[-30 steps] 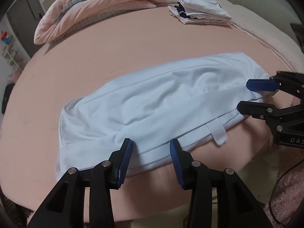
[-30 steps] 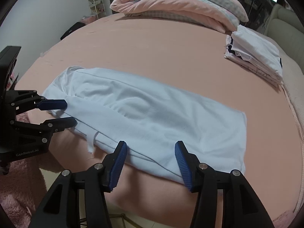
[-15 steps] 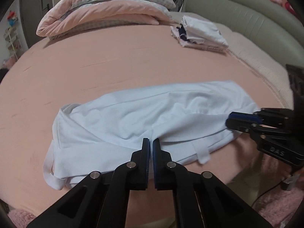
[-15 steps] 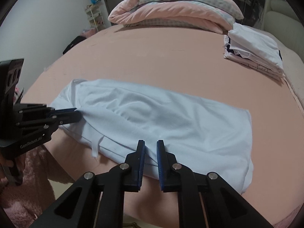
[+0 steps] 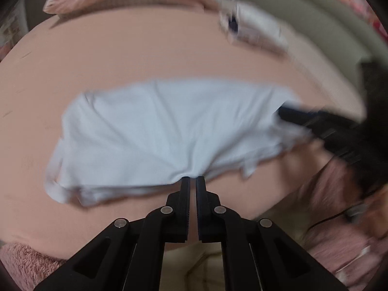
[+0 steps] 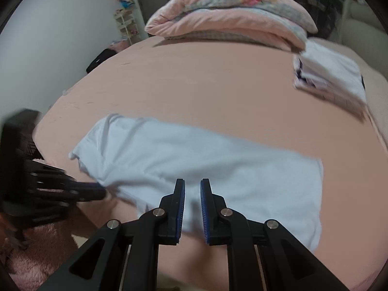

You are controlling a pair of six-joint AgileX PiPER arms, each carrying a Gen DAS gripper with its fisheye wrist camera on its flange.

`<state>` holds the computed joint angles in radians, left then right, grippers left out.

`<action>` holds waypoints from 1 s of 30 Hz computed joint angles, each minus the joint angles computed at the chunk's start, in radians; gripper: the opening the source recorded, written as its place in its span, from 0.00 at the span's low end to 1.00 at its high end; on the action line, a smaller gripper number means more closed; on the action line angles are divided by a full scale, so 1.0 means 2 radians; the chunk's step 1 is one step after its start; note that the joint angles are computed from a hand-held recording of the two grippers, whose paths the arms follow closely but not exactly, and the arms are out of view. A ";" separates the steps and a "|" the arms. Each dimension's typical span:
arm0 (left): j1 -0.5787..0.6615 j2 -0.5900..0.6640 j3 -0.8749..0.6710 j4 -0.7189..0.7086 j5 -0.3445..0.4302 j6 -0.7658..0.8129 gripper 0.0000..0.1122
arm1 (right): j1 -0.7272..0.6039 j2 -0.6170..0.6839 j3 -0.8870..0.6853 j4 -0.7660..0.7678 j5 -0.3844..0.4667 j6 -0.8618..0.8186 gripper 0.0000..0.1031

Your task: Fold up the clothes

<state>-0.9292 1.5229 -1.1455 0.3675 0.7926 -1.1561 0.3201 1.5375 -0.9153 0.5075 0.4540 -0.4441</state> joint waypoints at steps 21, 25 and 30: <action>0.097 0.007 0.013 -0.036 0.036 -0.002 0.10 | -0.127 0.015 0.015 0.060 0.051 -0.061 0.37; 0.112 -0.031 0.035 -0.017 0.034 -0.046 0.10 | -0.168 0.000 0.031 0.048 0.049 -0.077 0.37; 0.129 -0.017 0.015 0.022 -0.001 -0.020 0.10 | -0.187 -0.007 0.010 0.104 0.034 -0.102 0.38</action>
